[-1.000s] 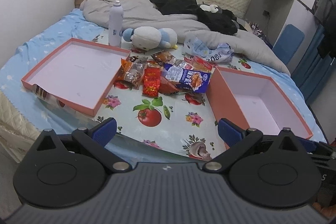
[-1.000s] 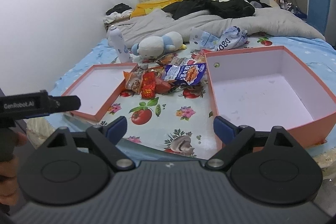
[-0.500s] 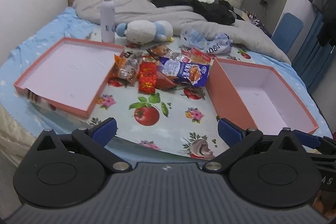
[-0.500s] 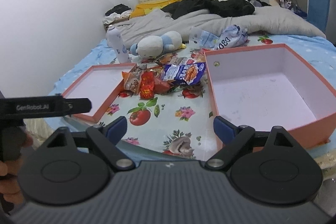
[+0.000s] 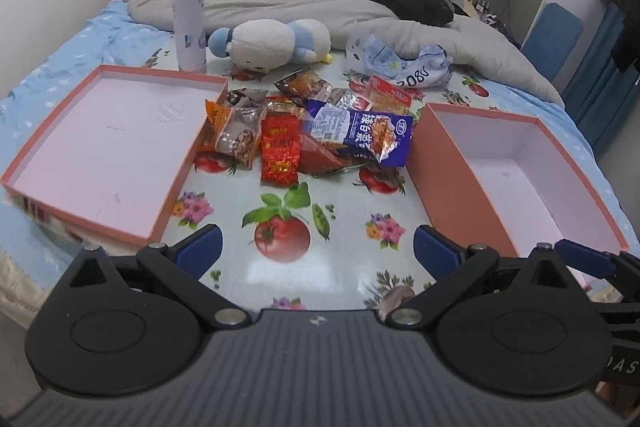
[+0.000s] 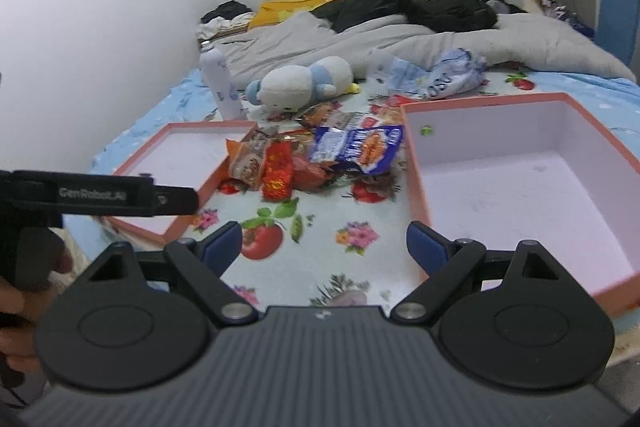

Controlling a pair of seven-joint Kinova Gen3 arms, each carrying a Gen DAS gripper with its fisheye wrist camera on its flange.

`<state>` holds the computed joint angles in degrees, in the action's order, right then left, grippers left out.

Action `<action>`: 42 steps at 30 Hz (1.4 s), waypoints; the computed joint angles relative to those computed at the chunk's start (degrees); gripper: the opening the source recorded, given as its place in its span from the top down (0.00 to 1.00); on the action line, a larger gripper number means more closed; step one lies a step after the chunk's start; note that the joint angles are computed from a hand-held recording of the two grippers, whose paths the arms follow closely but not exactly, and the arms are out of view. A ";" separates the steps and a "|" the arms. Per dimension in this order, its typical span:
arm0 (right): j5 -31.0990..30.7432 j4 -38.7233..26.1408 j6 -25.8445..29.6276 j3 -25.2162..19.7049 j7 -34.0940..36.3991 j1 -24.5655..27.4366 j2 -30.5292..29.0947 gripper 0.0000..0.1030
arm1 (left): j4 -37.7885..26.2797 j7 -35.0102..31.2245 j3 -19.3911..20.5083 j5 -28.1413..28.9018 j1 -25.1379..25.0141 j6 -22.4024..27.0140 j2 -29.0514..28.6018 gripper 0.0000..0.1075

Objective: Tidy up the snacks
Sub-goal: 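Grasp the red tea packet with the left tool while the right tool grasps the red-brown bag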

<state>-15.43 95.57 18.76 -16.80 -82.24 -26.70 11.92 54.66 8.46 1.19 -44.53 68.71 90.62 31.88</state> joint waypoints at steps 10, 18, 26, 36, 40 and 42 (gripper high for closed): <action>4.99 -11.13 6.24 1.59 -2.24 -3.83 9.21 0.35 | 9.60 -2.70 0.85 1.27 -7.80 -9.54 -3.25 0.05; 8.34 -24.07 12.32 3.35 -1.06 -7.18 18.92 0.49 | 18.16 -2.56 1.46 4.18 -16.15 -18.50 -5.35 0.05; 12.94 -41.09 21.56 6.66 1.03 -11.84 30.58 0.50 | 25.19 -3.90 0.84 7.10 -24.16 -31.06 -5.73 0.09; 16.24 -58.75 29.56 8.24 14.32 -15.28 41.88 0.52 | 28.80 -10.33 -1.42 12.70 -30.00 -43.63 -3.09 0.20; 15.97 -65.36 32.87 9.34 19.15 -16.63 45.81 0.52 | 29.18 -12.40 -2.19 15.03 -31.34 -46.16 -2.22 0.34; 16.21 -67.07 33.08 10.56 19.51 -17.53 47.12 0.52 | 29.63 -13.17 -2.70 16.06 -31.76 -47.28 -2.09 0.36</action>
